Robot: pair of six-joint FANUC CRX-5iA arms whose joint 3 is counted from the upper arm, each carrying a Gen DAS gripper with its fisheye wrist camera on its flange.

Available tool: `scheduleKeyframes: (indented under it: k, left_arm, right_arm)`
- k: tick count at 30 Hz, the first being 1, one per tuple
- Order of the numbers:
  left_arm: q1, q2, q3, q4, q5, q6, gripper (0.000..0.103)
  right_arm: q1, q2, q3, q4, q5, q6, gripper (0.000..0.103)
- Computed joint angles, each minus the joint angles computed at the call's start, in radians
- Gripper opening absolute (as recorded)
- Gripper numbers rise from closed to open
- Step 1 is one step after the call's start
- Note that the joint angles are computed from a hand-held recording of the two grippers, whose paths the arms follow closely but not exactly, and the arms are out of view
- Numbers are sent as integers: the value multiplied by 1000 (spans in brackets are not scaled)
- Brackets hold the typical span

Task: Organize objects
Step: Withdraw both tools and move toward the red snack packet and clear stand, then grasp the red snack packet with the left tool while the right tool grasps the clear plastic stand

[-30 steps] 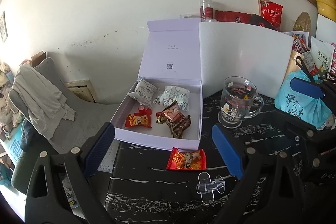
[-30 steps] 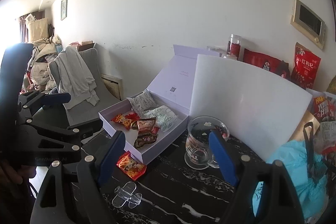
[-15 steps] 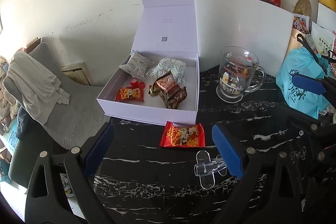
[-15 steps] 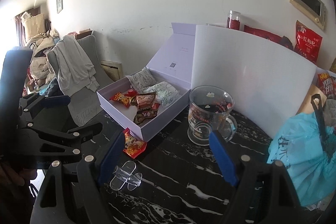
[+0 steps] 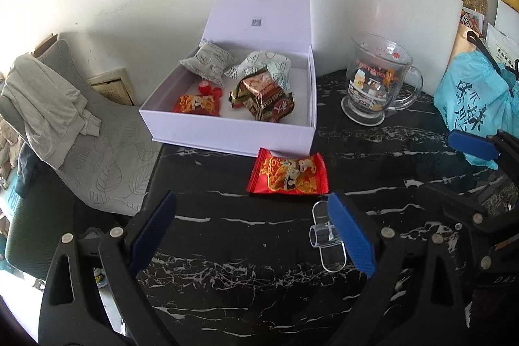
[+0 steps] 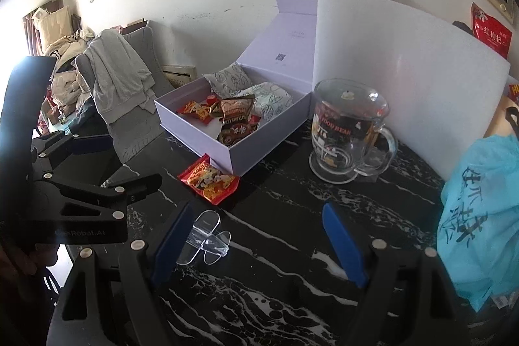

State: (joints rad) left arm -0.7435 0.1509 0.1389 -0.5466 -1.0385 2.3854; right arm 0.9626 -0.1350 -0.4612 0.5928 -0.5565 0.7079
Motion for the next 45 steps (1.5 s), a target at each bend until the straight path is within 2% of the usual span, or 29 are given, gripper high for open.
scheduleKeyframes:
  k: [4, 15, 20, 26, 34, 39, 45]
  left_arm:
    - [21, -9, -35, 37, 43, -18, 94]
    - [65, -6, -93, 94, 93, -63, 94]
    - [87, -11, -111, 97, 102, -59, 94]
    - [107, -15, -124, 92, 102, -54, 94]
    - [125, 2, -123, 113, 128, -78, 94]
    - [135, 13, -122, 142, 154, -98, 94]
    - [129, 38, -95, 155, 164, -116, 94]
  right_arm:
    - [3, 26, 19, -70, -12, 46, 83]
    - [5, 96, 80, -232, -41, 168, 83]
    - [-2, 138, 131, -337, -55, 247, 83]
    - [-7, 182, 172, -400, -61, 293, 83]
    - [-3, 202, 173, -375, -46, 288, 83]
    - [-23, 204, 180, -413, -47, 309, 71]
    - [-39, 189, 156, -389, -41, 281, 64]
